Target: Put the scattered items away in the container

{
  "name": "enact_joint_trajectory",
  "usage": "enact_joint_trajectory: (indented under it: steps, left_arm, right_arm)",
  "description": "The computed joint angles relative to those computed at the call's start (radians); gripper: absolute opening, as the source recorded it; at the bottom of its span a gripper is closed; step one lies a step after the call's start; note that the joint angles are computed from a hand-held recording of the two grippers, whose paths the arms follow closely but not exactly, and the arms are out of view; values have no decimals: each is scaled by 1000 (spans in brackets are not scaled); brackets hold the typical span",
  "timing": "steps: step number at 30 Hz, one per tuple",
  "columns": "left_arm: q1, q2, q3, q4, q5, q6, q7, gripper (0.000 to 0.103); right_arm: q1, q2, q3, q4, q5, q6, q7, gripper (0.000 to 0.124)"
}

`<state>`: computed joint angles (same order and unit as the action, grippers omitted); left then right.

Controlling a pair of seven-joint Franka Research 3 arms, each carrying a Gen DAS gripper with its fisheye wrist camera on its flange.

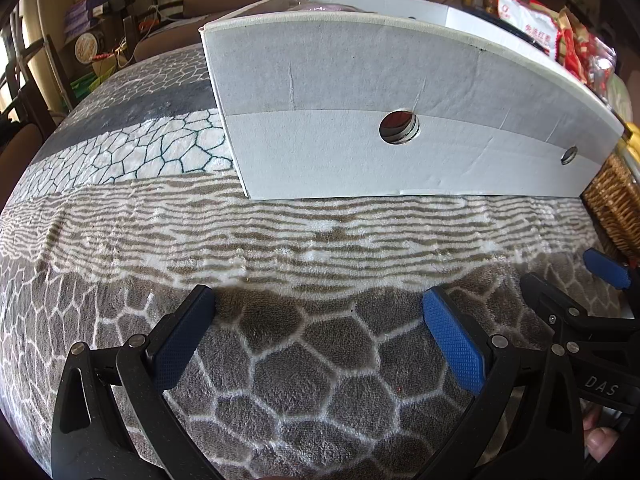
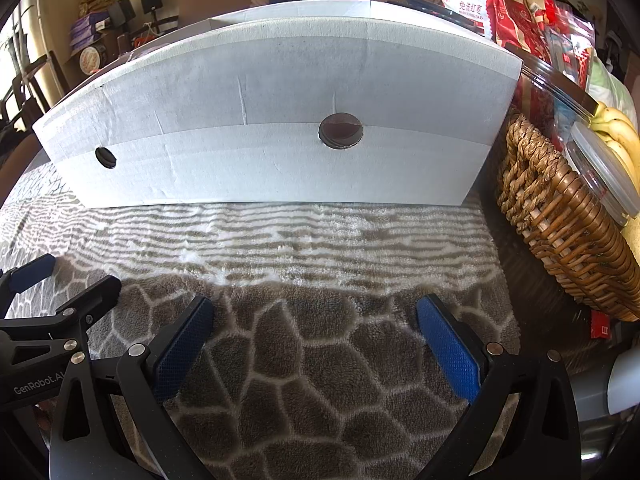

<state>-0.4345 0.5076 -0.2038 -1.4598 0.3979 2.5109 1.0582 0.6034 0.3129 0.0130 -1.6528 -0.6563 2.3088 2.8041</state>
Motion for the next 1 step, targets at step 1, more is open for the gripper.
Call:
enact_joint_trajectory:
  steps: [1]
  left_arm:
    - [0, 0, 0, 0, 0, 0, 0, 103]
  right_arm:
    - [0, 0, 0, 0, 0, 0, 0, 103]
